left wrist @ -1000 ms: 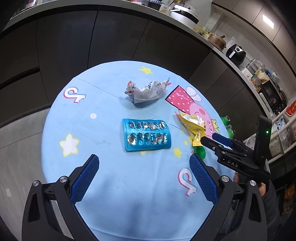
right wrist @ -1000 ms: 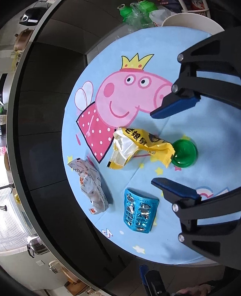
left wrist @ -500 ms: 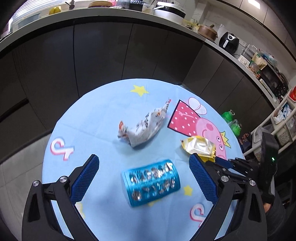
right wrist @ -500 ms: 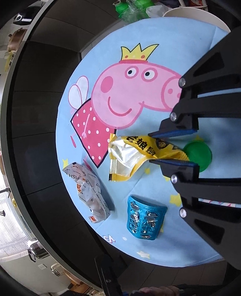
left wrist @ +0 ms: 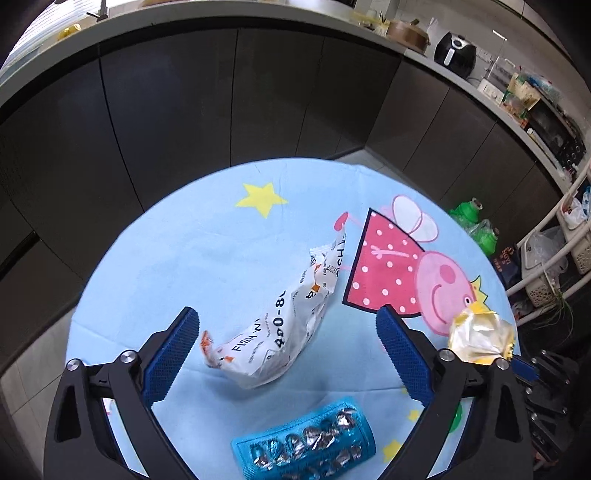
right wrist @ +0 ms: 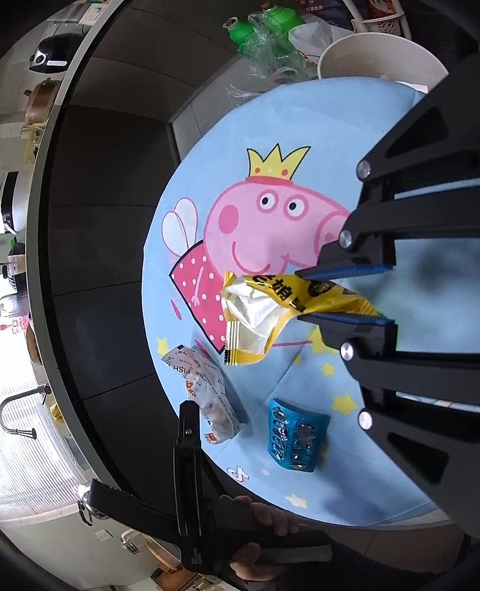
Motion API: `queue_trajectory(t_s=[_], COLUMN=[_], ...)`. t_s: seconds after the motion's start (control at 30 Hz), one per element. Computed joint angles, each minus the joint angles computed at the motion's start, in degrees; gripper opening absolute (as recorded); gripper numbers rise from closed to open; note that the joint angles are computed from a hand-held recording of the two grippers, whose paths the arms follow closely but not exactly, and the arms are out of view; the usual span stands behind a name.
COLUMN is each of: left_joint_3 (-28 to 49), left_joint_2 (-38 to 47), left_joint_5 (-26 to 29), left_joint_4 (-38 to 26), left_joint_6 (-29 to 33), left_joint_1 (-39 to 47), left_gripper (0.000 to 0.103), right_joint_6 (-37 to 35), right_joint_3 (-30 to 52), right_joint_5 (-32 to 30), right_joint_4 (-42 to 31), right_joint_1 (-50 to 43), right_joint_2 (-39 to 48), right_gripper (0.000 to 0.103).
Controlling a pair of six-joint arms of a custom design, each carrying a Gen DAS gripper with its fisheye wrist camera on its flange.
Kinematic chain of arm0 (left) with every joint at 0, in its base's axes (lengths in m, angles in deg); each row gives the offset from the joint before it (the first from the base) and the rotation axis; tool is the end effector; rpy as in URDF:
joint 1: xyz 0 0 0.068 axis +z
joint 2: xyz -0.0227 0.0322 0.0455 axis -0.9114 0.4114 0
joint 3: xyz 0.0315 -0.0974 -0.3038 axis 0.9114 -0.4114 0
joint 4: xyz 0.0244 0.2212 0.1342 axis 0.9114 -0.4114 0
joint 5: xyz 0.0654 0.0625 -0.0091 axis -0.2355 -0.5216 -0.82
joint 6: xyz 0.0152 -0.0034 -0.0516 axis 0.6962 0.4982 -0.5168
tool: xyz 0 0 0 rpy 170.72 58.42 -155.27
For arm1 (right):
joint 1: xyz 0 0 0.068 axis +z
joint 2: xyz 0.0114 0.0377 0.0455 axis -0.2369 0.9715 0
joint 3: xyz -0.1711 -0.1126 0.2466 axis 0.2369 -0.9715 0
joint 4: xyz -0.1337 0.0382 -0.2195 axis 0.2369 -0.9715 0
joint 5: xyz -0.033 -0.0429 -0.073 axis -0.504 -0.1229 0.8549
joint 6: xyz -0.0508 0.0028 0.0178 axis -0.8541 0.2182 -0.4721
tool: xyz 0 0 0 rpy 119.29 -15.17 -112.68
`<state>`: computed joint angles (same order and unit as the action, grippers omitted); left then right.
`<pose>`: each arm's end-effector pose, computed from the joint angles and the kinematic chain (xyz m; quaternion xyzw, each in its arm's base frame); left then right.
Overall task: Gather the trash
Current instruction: 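Grasp the yellow wrapper with the right gripper while the left grasps the crumpled white printed paper, then carry the yellow wrapper and white paper to the bin and open the left gripper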
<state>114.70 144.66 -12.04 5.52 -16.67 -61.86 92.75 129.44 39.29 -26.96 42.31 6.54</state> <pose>0.2120 0.0060 0.3223 0.0462 0.9572 -0.0903 0.2709 0.1036 0.1375 0.3119 -0.1380 0.9306 0.1375 0.3098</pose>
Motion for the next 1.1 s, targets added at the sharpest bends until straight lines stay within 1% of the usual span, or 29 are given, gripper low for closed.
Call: queue_trajectory(t_s=[0.07, 0.1, 0.2, 0.23, 0.3, 0.43, 0.5, 0.57, 0.6, 0.63, 0.67, 0.77, 0.93, 1.1], left_joint_3=[-0.5, -0.84, -1.74, -1.75, -1.75, -1.91, -1.62, -1.54, -1.68, -1.62, -1.67, -1.61, 0.34, 3.95], left_joint_2=[0.78, 0.92, 1.03, 1.35, 2.14, 2.42, 2.19, 1.79, 1.3, 1.01, 0.56, -1.73, -6.21, -9.72], left_joint_5=[-0.66, -1.18, -3.48, -3.46, -3.22, -4.23, -4.98, -5.53, -5.93, -6.06, -6.42, -7.68, -9.26, -13.59], left_joint_4=[0.47, 0.82, 1.76, 1.7, 1.55, 1.32, 0.18, -0.68, -0.77, -1.1, -1.24, -1.89, -4.56, -7.55], left_joint_6=[-0.8, -0.94, -1.65, -1.83, -2.42, -3.35, -3.79, -4.3, -4.81, -5.11, -5.73, -8.2, -12.83, -19.37], left_joint_1=[-1.35, -2.1, -4.01, -4.04, -3.92, -4.76, -5.76, -6.56, -7.09, -7.34, -7.75, -9.52, -14.1, -23.99], left_gripper=[0.075, 0.072, 0.071, 0.07, 0.06, 0.051, 0.037, 0.03, 0.022, 0.021, 0.017, 0.015, 0.015, 0.015], right_joint_6=[0.18, 0.24, 0.74, 0.86, 1.03, 1.73, 2.19, 2.27, 2.44, 2.53, 2.76, 3.54, 5.13, 7.59], right_joint_3=[-0.3, -0.35, -0.44, -0.44, -0.5, -0.57, -0.59, -0.5, -0.33, -0.21, -0.07, 0.34, 0.9, 2.13], right_joint_5=[-0.2, -0.26, -0.27, -0.3, -0.32, 0.03, 0.31, 0.32, 0.58, 0.75, 1.07, 2.0, 4.08, 7.22], right_joint_4=[-0.43, -0.62, -0.88, -0.95, -0.93, -1.62, -2.23, -2.41, -2.68, -2.89, -3.2, -4.26, -6.7, -10.56], right_joint_1=[-0.33, -0.46, -0.47, -0.35, -0.02, 0.79, 0.95, 0.79, 1.04, 1.18, 1.52, 2.39, 4.25, 6.94], right_joint_2=[-0.7, -0.93, -1.51, -1.64, -1.79, -2.53, -3.33, -3.73, -3.98, -4.23, -4.63, -5.9, -8.73, -11.92], right_gripper=[0.018, 0.018, 0.018, 0.018, 0.018, 0.018, 0.018, 0.018, 0.018, 0.018, 0.018, 0.018, 0.018, 0.018])
